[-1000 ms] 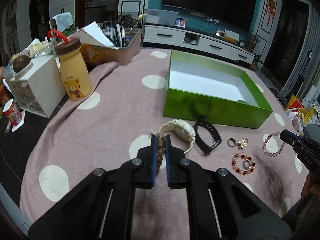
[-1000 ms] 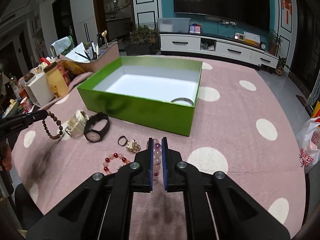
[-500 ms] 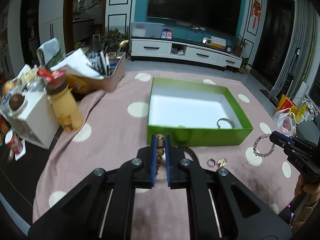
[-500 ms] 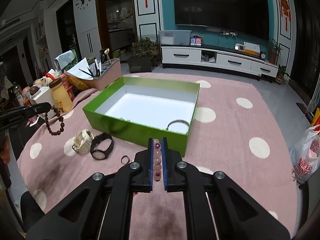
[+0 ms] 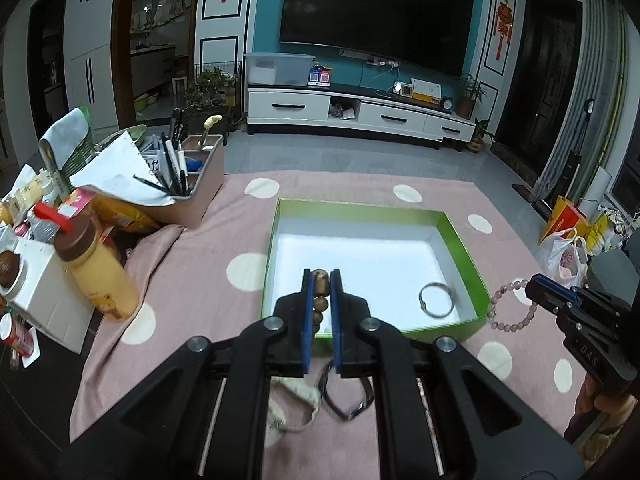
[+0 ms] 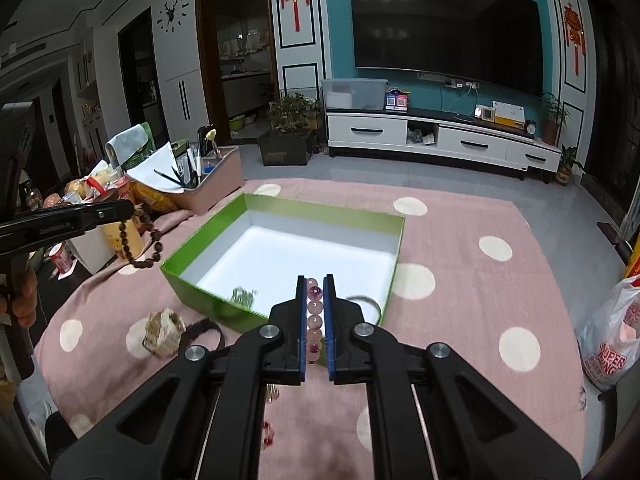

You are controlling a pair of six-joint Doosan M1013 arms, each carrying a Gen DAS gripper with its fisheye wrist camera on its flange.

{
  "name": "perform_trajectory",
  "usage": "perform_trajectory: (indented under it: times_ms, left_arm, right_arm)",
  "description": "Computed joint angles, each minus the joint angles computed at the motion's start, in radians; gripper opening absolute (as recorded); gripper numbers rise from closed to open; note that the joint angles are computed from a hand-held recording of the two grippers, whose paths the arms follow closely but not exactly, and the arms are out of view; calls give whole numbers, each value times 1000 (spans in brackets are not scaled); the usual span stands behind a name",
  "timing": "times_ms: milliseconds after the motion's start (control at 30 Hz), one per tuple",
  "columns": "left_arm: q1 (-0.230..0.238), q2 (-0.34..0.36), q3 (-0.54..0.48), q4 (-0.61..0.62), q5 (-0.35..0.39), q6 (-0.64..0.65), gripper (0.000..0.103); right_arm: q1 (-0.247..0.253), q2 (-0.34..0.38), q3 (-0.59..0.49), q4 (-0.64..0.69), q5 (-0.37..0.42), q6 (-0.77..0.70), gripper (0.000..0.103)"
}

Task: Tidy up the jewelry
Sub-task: 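Carry both bracelets over the green box and release them inside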

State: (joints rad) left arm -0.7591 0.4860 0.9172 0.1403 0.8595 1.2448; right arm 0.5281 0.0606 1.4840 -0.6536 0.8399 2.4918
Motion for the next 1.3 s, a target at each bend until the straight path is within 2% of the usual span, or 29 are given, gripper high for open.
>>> perform_trajectory:
  times_ms: [200, 500, 600, 700, 933, 1200, 1300]
  left_arm:
    - [1, 76, -110, -24, 67, 29, 7]
    - [10, 195, -273, -108, 180, 73, 7]
    - [10, 234, -329, -121, 219, 74, 8]
    - [11, 275, -387, -120, 265, 71, 8]
    - [19, 369, -520, -85, 401, 60, 8]
    - [24, 380, -535, -50, 421, 49, 8]
    - [21, 370, -522, -39, 410, 50, 17]
  right_arm:
    - [-43, 34, -38, 88, -27, -69, 7]
    - [-105, 105, -99, 299, -35, -218, 7]
    - [-123, 135, -125, 372, -17, -272, 7]
    - [-136, 180, -170, 430, 45, -315, 7]
    - [-144, 258, -246, 423, 186, -324, 7]
    - [-159, 267, -253, 422, 214, -291, 9]
    - [-158, 261, -246, 409, 209, -267, 11]
